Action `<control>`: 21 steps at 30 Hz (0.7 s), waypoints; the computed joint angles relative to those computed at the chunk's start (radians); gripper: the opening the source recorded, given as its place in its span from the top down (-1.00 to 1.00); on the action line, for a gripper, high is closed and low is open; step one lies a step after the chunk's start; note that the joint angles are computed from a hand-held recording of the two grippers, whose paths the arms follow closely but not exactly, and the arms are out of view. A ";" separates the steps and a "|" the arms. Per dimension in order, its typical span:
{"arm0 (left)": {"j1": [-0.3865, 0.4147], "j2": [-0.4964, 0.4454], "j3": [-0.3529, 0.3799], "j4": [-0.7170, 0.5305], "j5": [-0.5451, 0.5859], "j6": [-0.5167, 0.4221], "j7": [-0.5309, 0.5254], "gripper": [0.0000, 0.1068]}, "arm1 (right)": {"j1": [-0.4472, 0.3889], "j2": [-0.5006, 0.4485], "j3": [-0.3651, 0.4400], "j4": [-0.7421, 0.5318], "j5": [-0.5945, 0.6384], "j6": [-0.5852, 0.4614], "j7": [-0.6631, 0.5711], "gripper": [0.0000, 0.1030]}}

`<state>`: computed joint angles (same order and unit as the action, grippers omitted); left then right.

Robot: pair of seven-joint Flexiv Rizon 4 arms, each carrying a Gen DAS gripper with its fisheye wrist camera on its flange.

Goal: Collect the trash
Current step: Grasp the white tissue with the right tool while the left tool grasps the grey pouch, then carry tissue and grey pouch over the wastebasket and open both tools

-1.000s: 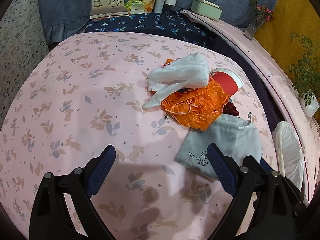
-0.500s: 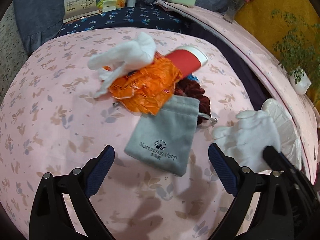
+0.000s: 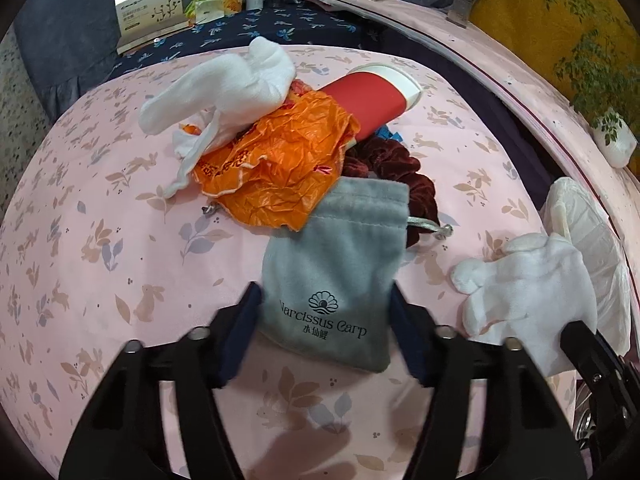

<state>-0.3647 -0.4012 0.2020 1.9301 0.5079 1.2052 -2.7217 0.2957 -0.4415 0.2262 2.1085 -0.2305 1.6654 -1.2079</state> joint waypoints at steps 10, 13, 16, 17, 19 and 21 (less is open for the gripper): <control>-0.008 0.033 -0.015 0.051 -0.048 0.075 0.035 0.82 | -0.032 0.026 0.034 0.020 0.010 0.023 -0.013 0.89; -0.025 0.045 -0.018 0.042 -0.043 0.074 0.032 0.82 | -0.041 0.040 0.037 0.032 0.013 0.038 -0.013 0.89; -0.043 0.052 -0.024 0.017 -0.026 0.064 0.028 0.82 | -0.055 0.057 0.040 0.046 0.016 0.053 -0.012 0.89; -0.046 0.054 -0.030 0.007 -0.024 0.062 0.032 0.82 | -0.063 0.062 0.043 0.051 0.015 0.058 -0.013 0.89; -0.049 0.053 -0.043 -0.008 -0.023 0.061 0.038 0.82 | -0.072 0.073 0.039 0.059 0.015 0.070 -0.012 0.89; -0.052 0.046 -0.057 -0.028 -0.029 0.064 0.047 0.82 | -0.084 0.085 0.034 0.069 0.015 0.083 -0.011 0.89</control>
